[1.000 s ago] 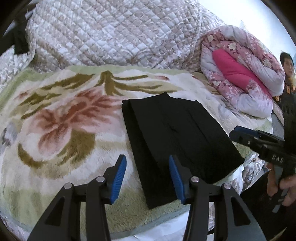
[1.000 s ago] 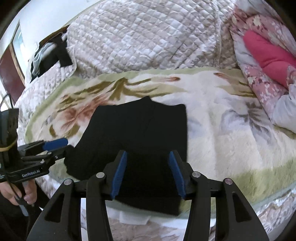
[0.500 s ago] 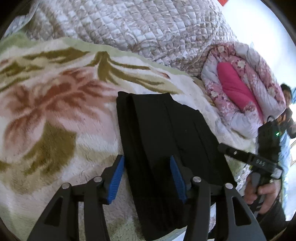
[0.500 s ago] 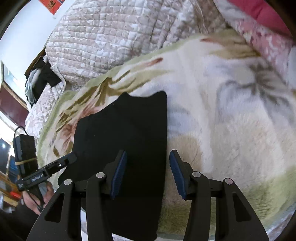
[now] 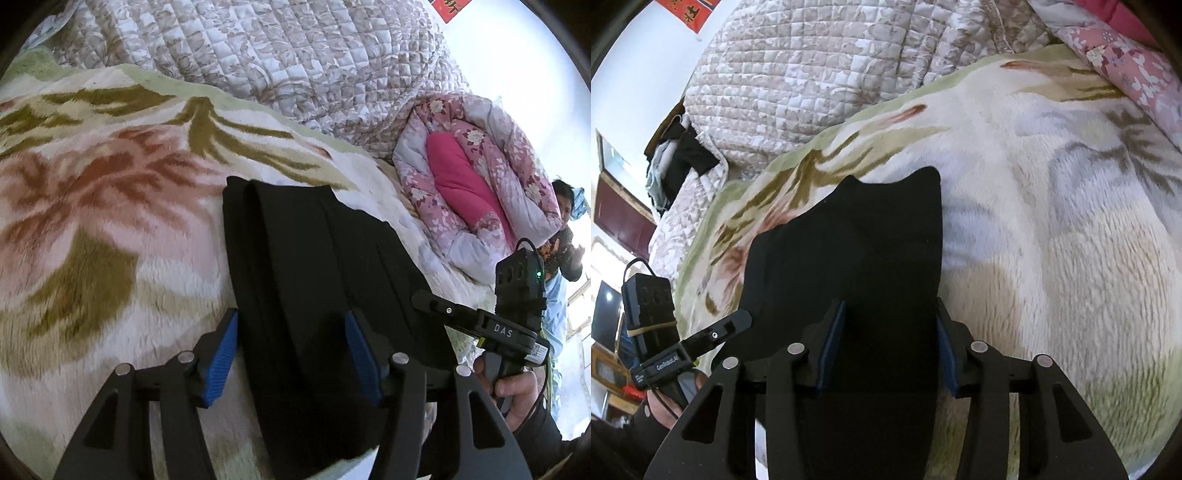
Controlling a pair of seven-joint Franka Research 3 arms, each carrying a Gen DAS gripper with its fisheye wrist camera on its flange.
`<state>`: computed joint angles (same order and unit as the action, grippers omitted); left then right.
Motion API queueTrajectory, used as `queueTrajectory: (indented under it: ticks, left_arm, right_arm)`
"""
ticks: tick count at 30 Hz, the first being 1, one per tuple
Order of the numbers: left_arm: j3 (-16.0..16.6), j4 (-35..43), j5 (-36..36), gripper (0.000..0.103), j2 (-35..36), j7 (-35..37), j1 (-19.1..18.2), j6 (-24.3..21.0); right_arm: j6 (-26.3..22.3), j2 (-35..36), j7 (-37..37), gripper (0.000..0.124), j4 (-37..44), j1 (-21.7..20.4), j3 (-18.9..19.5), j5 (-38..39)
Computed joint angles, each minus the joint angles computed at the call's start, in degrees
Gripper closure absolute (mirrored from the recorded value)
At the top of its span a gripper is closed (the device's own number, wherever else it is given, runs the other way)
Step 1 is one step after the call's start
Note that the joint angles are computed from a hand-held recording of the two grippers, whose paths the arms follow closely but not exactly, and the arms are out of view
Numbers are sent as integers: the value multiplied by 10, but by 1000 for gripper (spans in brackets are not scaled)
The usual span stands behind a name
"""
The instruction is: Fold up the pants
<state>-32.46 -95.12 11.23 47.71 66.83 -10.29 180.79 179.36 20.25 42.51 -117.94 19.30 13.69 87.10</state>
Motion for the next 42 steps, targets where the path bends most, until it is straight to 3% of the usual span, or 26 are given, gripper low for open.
queueTrajectory:
  ticks: [4,8,16,18,26,34,37,42]
  left_arm:
    - [4,5,2,43,2,0,-3,-2]
    - [39,16,3,46,-4,-10,-33,-4]
    - [132,20,16,70,-43,-51,-113,-19]
    - [153,21,24,74,-51,-60,-131,-21]
    - [175,6,49,80,-78,-75,-151,-18]
    - [193,-10,65,81,-101,-90,-162,-25]
    - [197,-13,69,81,-108,-95,-161,-30]
    - [209,-15,76,81,-118,-104,-162,-37]
  right_arm:
    - [3,12,48,88,8,3,-6,-44]
    - [18,19,122,96,6,10,-9,-127]
    - [53,9,219,102,-23,27,-18,-250]
    - [65,7,225,103,-26,17,-4,-263]
    - [110,-9,252,105,-43,-28,62,-314]
    - [102,-14,309,105,-39,-9,45,-371]
    - [93,-10,331,106,-28,13,23,-399]
    - [87,-3,362,106,-17,10,26,-438]
